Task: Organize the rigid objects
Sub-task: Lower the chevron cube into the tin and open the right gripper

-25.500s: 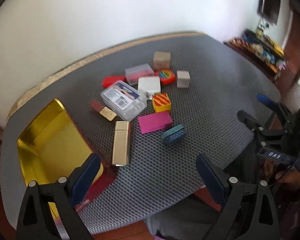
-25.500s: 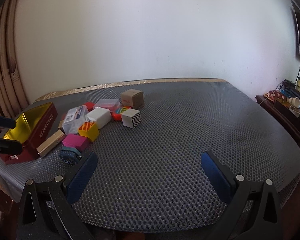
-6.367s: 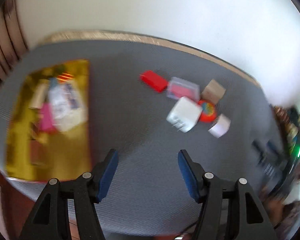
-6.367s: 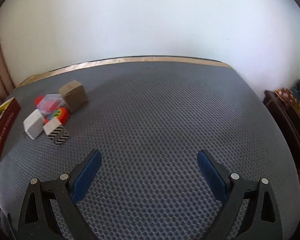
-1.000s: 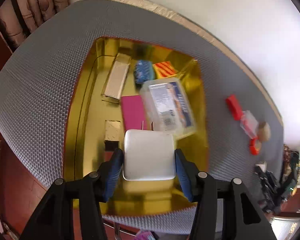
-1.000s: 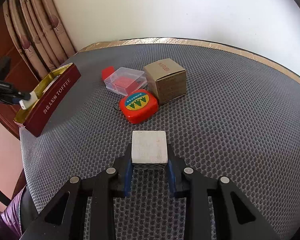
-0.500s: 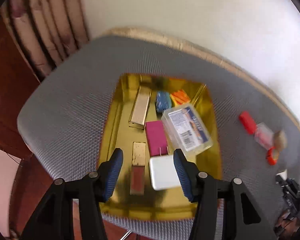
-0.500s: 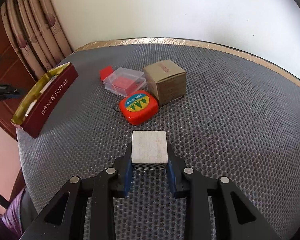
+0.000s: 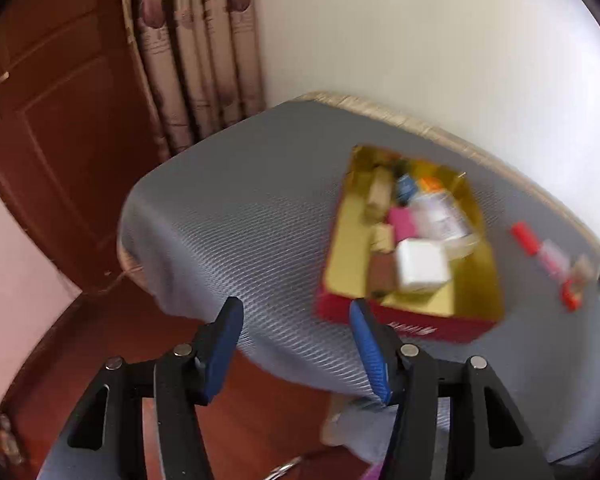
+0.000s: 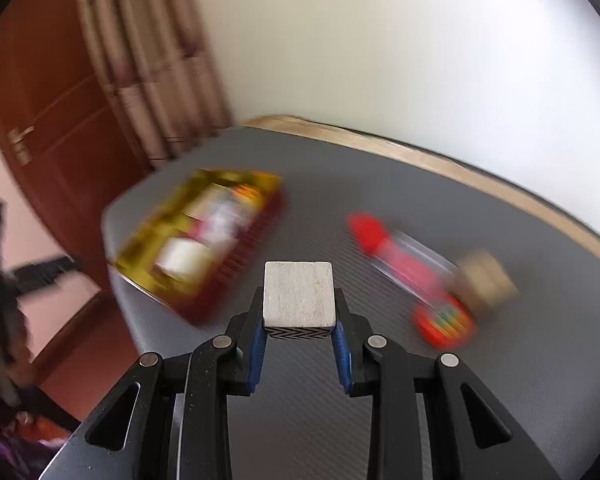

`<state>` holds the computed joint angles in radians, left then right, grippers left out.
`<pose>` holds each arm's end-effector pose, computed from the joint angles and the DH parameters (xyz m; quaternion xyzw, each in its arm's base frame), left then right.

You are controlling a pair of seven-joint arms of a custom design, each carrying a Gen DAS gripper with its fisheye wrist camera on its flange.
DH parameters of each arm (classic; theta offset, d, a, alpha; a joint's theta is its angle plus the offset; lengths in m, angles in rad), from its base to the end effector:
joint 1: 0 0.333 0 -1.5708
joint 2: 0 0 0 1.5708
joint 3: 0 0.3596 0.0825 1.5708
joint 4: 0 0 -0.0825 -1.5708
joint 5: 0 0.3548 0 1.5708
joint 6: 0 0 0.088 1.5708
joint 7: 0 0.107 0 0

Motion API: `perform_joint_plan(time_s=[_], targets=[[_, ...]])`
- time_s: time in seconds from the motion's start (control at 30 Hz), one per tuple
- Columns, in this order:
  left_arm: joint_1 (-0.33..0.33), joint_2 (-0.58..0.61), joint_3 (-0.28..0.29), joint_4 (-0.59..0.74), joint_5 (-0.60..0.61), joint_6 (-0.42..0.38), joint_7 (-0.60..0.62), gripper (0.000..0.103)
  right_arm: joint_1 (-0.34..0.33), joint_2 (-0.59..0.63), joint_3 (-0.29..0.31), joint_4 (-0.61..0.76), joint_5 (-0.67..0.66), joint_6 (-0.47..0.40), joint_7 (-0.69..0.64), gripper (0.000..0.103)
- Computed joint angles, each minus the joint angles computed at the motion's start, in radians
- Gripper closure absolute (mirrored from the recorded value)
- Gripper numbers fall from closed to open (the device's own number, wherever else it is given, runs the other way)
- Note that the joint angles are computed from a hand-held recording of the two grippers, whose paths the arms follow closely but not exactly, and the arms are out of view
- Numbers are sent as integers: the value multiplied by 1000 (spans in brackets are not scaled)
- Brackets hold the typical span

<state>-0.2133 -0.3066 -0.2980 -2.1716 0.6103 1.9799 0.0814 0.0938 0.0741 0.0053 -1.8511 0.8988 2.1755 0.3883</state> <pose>0.3929 -0.1982 0.5881 -0.8693 0.3712 -0.1099 0.3073 0.5812 0.0876 0.5713 -0.8554 0.3271 -0.0160 0.4013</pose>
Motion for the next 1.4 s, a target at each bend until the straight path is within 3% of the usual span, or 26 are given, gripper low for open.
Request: perform_joint_plan(time_s=[0.13,0.33,0.53,0.7,0.77,0.83,0.87,0.9,0.97,1.07,1.1,1.13,1.2,1.27,1.4], targets=[[2,-46,10,-65,-16,55,-35,46,99,54,72,102,-104,2,85,76],[27,-103,32,-139,-38,146,-72,46,238,201,128,287,-320,9,266,76],[51,-123,48,-176,-78,216,-56,46,341,327,126,416,-522,29,440,76],[65,-132,53,-195,-113,242,-40,46,367,393,126,483,-581,10,527,75],[72,-135,50,-199,-122,241,-40,46,336,406,154,504,-518,-31,523,72],[75,-136,51,-201,-133,243,-39,46,330,410,160,511,-492,-26,531,52],[74,-136,55,-203,-142,248,-34,46,316,405,171,505,-460,-23,517,48],[74,-137,55,-204,-148,249,-30,46,303,390,180,484,-425,-3,498,43],[79,-137,47,-200,-146,239,-31,46,284,336,182,406,-371,88,459,42],[83,-140,29,-191,-119,230,-35,46,186,187,210,208,-137,217,272,40],[83,-138,22,-185,-104,225,-33,46,163,128,203,128,-57,267,191,32],[81,-134,12,-176,-87,220,-30,46,155,81,188,59,0,320,127,16],[70,-125,7,-164,-62,235,-8,46,141,-20,145,-107,126,479,-30,0],[47,-109,12,-153,-52,279,42,46,129,-58,92,-201,166,575,-112,0],[23,-75,-4,-119,-19,358,108,46,60,-49,-6,-286,-25,652,-9,0]])
